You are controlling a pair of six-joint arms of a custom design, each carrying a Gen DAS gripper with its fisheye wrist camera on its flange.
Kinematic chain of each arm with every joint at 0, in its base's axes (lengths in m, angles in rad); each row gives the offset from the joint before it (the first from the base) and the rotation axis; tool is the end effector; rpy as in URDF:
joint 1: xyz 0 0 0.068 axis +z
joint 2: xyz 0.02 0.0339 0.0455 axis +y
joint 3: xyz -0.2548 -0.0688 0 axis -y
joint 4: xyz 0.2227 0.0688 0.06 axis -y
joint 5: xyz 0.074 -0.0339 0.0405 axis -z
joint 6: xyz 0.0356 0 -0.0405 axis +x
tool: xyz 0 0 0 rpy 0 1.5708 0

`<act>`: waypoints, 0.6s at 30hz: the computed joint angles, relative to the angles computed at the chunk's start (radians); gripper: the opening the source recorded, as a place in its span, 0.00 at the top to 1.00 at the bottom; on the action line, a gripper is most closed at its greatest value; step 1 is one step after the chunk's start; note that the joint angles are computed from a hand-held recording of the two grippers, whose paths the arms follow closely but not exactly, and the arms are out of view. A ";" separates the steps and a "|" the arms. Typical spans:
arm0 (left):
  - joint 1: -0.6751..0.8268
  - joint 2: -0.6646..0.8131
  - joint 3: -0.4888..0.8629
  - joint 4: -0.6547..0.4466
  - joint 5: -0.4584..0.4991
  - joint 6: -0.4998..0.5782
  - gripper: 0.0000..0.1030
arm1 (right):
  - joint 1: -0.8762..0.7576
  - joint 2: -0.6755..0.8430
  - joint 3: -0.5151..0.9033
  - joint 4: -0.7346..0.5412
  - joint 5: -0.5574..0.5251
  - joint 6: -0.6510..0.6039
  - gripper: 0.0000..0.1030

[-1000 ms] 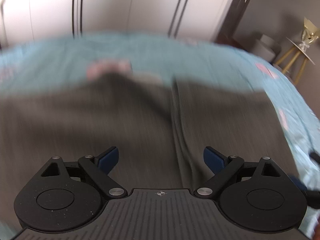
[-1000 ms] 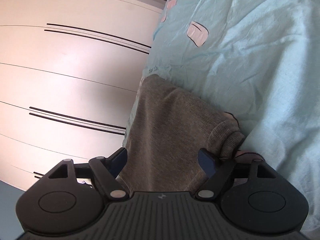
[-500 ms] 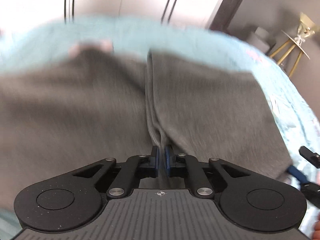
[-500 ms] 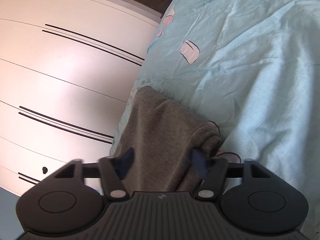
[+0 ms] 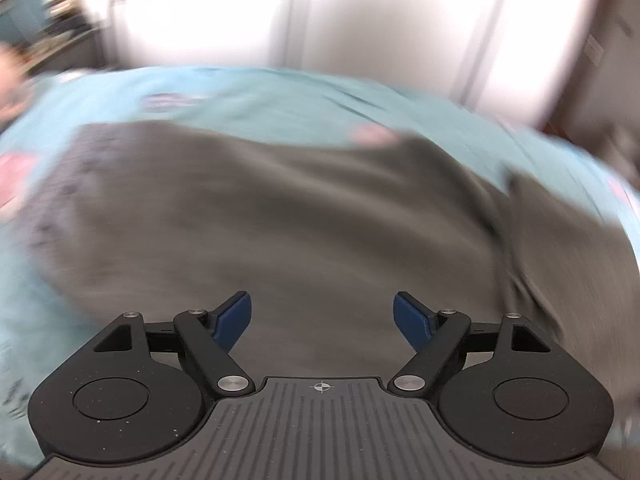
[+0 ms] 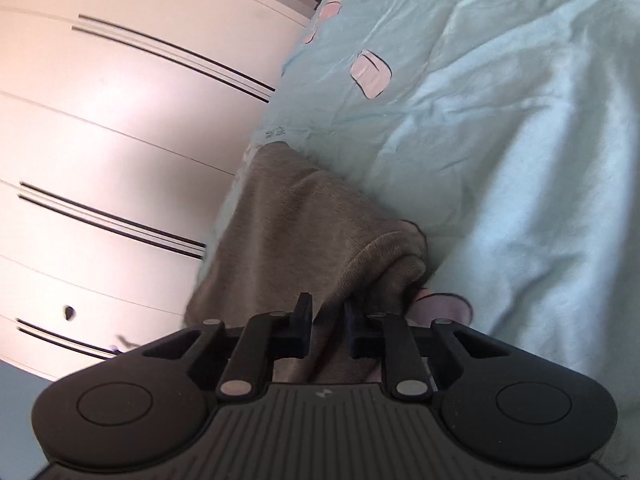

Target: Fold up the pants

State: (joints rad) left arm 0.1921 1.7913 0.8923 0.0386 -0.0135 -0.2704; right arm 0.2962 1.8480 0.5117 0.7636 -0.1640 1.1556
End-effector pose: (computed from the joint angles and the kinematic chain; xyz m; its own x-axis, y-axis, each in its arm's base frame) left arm 0.3266 0.0640 0.1421 -0.6638 -0.4012 -0.6312 -0.3911 0.9056 -0.1643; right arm 0.2772 0.0907 0.0968 -0.5927 0.7630 -0.2580 0.3052 0.5092 0.8047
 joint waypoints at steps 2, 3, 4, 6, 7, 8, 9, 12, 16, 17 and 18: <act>0.095 0.005 0.035 -0.046 0.035 -0.079 0.17 | 0.017 -0.002 0.083 -0.196 0.038 -0.026 0.93; 0.145 0.014 0.065 -0.082 0.052 -0.114 0.17 | 0.022 -0.007 0.091 -0.213 0.044 -0.011 0.91; 0.198 0.019 0.088 -0.108 0.076 -0.148 0.17 | 0.028 -0.023 0.099 -0.240 0.052 -0.018 0.90; 0.289 0.024 0.121 -0.141 0.119 -0.183 0.16 | 0.051 -0.067 0.119 -0.317 0.089 -0.019 0.83; 0.327 0.024 0.125 -0.145 0.137 -0.191 0.16 | 0.062 -0.085 0.127 -0.346 0.098 -0.015 0.82; 0.365 0.027 0.130 -0.139 0.156 -0.193 0.15 | 0.074 -0.105 0.132 -0.373 0.111 -0.008 0.80; 0.411 0.014 0.113 -0.124 0.188 -0.171 0.11 | 0.088 -0.131 0.129 -0.390 0.126 -0.007 0.80; 0.471 0.060 0.155 -0.148 0.214 -0.114 0.10 | 0.136 -0.189 0.141 -0.438 0.169 -0.015 0.80; 0.491 0.190 0.264 -0.223 0.272 -0.159 0.11 | 0.195 -0.160 0.226 -0.452 0.192 -0.037 0.78; 0.500 0.220 0.288 -0.236 0.290 -0.168 0.11 | 0.213 -0.126 0.268 -0.459 0.191 -0.031 0.76; 0.500 0.240 0.307 -0.248 0.297 -0.169 0.12 | 0.220 -0.094 0.307 -0.463 0.174 -0.035 0.74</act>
State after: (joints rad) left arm 0.6922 2.0311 1.1990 -0.2093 0.2835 -0.4399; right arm 0.5162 1.7538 0.8188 0.3001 0.0098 1.1206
